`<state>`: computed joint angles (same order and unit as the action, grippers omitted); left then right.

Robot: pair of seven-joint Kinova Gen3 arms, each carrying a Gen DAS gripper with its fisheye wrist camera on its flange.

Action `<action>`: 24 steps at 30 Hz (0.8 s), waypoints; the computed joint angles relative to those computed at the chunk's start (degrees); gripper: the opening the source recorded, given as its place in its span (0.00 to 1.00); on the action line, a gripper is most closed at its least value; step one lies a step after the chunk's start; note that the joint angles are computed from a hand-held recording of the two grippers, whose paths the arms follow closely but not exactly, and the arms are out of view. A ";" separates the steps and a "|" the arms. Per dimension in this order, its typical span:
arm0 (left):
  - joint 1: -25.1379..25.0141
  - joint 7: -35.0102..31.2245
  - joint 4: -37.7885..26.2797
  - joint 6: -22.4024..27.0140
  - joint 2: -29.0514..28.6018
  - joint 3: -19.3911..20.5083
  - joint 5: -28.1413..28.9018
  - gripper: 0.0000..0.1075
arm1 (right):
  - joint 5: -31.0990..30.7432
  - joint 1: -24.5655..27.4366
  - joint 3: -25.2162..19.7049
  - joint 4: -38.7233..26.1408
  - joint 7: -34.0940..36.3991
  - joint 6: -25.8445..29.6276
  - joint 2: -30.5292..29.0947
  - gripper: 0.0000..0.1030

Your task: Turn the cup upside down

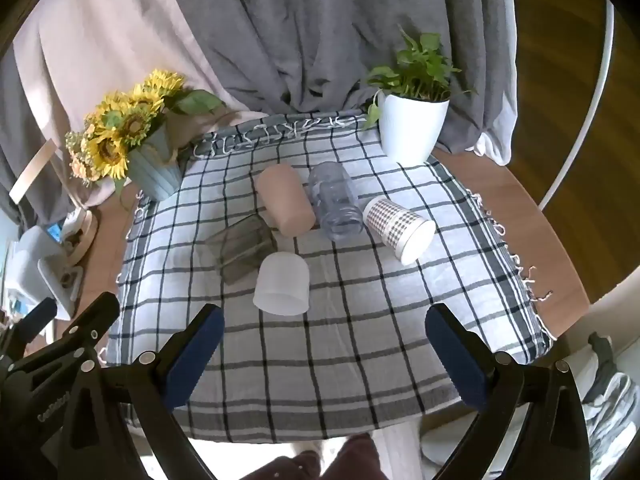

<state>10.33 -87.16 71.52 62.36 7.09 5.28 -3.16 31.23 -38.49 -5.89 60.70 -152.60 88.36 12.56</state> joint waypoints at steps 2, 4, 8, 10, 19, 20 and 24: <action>-0.29 -0.22 -0.25 -0.30 0.33 -0.14 0.33 0.96 | -0.40 0.13 -0.01 -0.49 0.34 0.17 0.30 0.99; -0.54 -0.42 -1.22 0.05 0.87 -0.28 0.48 0.96 | -0.68 0.11 0.06 -1.34 0.82 0.38 0.86 0.99; -1.51 -1.34 -0.70 -1.04 0.33 -0.44 1.72 0.96 | -0.76 0.25 0.40 -0.13 -0.30 -0.93 0.16 0.99; -0.59 0.25 1.14 -2.56 -0.68 -0.40 0.33 0.95 | -1.00 0.66 0.39 -0.89 0.25 -1.00 0.78 0.99; -0.92 0.06 1.41 -3.13 -0.63 -0.28 0.79 0.96 | -1.17 0.73 0.56 -1.35 0.81 -0.36 1.06 0.99; -0.92 0.05 1.66 -3.33 -0.74 -0.26 0.84 0.96 | -1.23 0.71 0.62 -1.33 0.82 -0.41 1.02 0.99; -1.42 -0.77 1.26 -2.90 -0.21 -0.27 2.19 0.96 | -1.57 0.80 0.80 -1.99 1.16 0.09 1.25 0.99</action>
